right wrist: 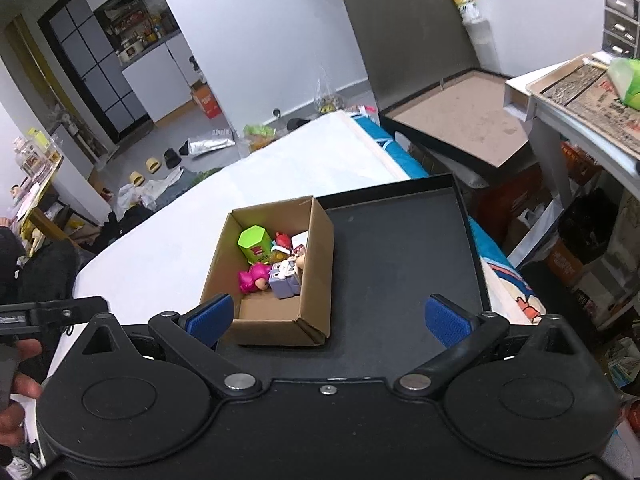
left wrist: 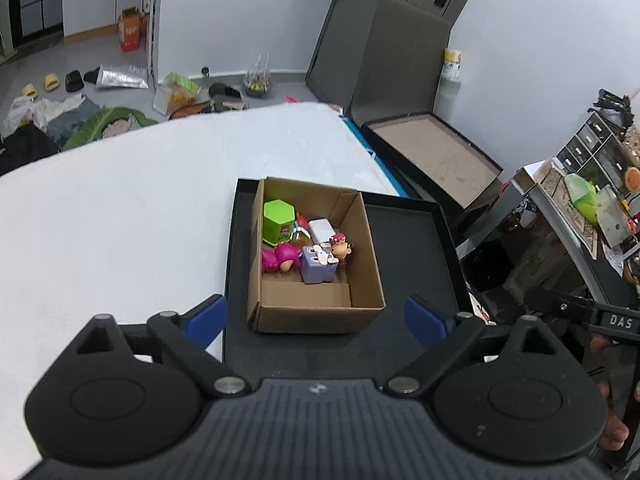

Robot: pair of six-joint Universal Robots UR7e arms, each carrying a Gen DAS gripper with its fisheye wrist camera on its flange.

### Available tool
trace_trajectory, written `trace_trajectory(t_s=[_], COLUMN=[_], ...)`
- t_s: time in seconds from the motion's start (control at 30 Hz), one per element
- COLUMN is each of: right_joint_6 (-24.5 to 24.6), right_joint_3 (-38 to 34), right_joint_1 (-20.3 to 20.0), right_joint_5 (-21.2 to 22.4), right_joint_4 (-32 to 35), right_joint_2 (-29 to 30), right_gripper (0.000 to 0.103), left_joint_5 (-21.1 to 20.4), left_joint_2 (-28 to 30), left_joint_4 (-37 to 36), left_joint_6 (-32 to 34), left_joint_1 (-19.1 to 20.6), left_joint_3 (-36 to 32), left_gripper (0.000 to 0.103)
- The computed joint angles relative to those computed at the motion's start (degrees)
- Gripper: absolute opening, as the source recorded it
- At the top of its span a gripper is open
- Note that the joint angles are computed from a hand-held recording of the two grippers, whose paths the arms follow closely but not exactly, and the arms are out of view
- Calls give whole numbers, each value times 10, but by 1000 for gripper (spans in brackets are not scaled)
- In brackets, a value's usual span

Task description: Organize rigid objects

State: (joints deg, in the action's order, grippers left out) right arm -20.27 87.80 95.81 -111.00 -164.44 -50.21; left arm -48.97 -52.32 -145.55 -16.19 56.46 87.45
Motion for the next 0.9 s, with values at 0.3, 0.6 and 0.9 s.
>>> trace_trajectory(t_s=[0.3,0.6,0.9], right_joint_6=[-6,-13,-15], right_joint_3=[66,123,186], right_joint_1=[7,32,39], right_joint_5=[6,1,28], right_joint_4=[-91,-154,-217], right_joint_2=[-27,-59,-99], right_gripper=[103,103,103], left_joint_5=[36,55,71], left_joint_2=[-40,-84,-104], left_joint_4=[-61,-142,-197], left_joint_6=[23,36,53], left_joint_1=[-33,-71,-108], left_joint_3=[71,147,210], left_gripper=[101,101,102])
